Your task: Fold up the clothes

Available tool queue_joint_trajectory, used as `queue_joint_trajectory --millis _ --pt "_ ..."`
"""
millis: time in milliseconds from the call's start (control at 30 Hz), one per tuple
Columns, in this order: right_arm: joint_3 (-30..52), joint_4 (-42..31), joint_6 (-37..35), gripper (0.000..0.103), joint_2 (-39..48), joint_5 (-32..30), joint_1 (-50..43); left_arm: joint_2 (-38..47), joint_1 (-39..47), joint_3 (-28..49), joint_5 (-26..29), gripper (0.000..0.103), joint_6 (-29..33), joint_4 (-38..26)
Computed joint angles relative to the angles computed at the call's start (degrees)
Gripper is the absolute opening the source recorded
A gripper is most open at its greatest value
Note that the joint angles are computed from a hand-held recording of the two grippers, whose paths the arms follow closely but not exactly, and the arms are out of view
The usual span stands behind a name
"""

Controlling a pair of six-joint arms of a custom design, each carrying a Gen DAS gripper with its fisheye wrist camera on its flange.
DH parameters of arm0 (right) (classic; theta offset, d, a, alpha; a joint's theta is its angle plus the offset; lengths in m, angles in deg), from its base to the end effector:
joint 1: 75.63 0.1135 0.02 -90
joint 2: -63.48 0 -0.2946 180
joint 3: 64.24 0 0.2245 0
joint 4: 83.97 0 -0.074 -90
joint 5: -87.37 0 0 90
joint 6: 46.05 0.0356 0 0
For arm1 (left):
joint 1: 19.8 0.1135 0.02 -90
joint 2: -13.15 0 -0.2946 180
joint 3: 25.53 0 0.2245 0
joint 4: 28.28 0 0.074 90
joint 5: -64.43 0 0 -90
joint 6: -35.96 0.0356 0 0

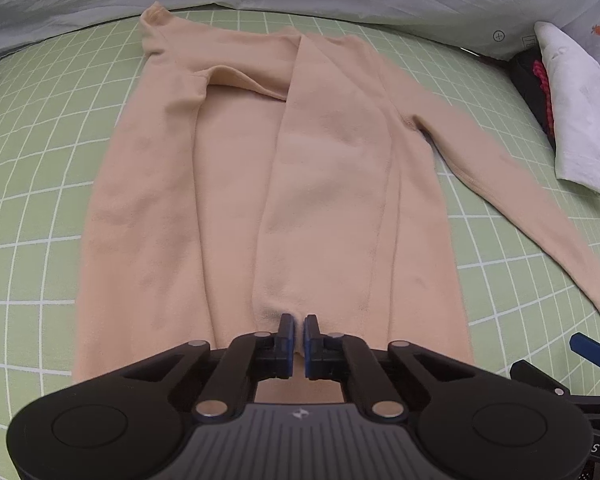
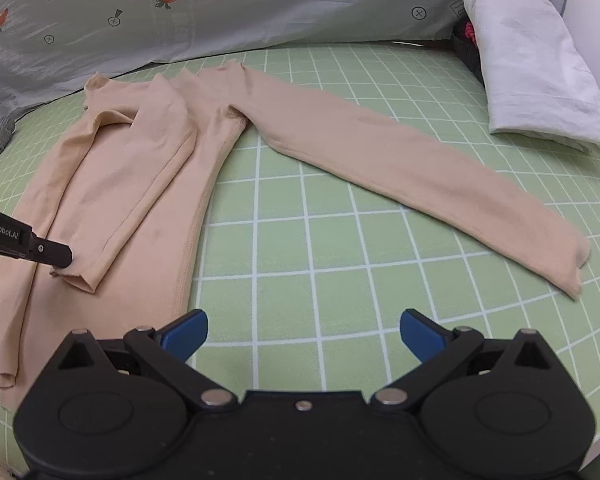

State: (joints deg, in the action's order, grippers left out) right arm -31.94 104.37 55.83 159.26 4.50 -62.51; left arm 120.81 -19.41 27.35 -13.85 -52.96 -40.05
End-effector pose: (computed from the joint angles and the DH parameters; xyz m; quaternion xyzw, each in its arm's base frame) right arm 0.2079 0.0439 0.1160 0.0083 0.9524 0.0068 0.3047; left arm 0.2822 -0.0053 0.1109 0.0266 0.9739 -0.0974 0.2034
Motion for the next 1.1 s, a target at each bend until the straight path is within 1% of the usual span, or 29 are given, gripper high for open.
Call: queue_joint_trajectory --millis 267,367,467,667,867,1033,1100 --pt "-2.4 -0.41 -0.2 0.103 -5.25 1.04 3.58 -8.46 1.09 -5.39 1.33 0.004 -2.16 3.07" --pt "-4.37 -1.06 0.25 0.103 -9.24 2.35 5.13 -13.22 1.91 -8.7 2.04 0.004 -2.78 4.78" --pt "-6.54 -2.1 0.92 0.103 -13.89 3.75 6.77 -18.19 3.11 -11.5 2.59 0.004 -2.89 5.12" --pt "-9.94 -5.11 3.89 0.103 -20.61 4.8 9.35 -27.44 8.39 -16.52 4.72 0.004 -2.29 1.9" --pt "-10.19 -6.31 5.44 0.103 -22.51 5.22 12.13 -33.46 17.64 -19.72 8.03 0.004 0.94 -3.35" --pt "-9.61 -5.19 6.63 0.103 -20.84 5.74 15.87 -33.16 25.27 -19.9 9.9 0.004 4.27 -6.33" --pt "-9.23 -4.61 7.11 0.103 -19.42 5.92 17.6 -30.82 27.34 -19.56 9.39 0.005 4.45 -6.95"
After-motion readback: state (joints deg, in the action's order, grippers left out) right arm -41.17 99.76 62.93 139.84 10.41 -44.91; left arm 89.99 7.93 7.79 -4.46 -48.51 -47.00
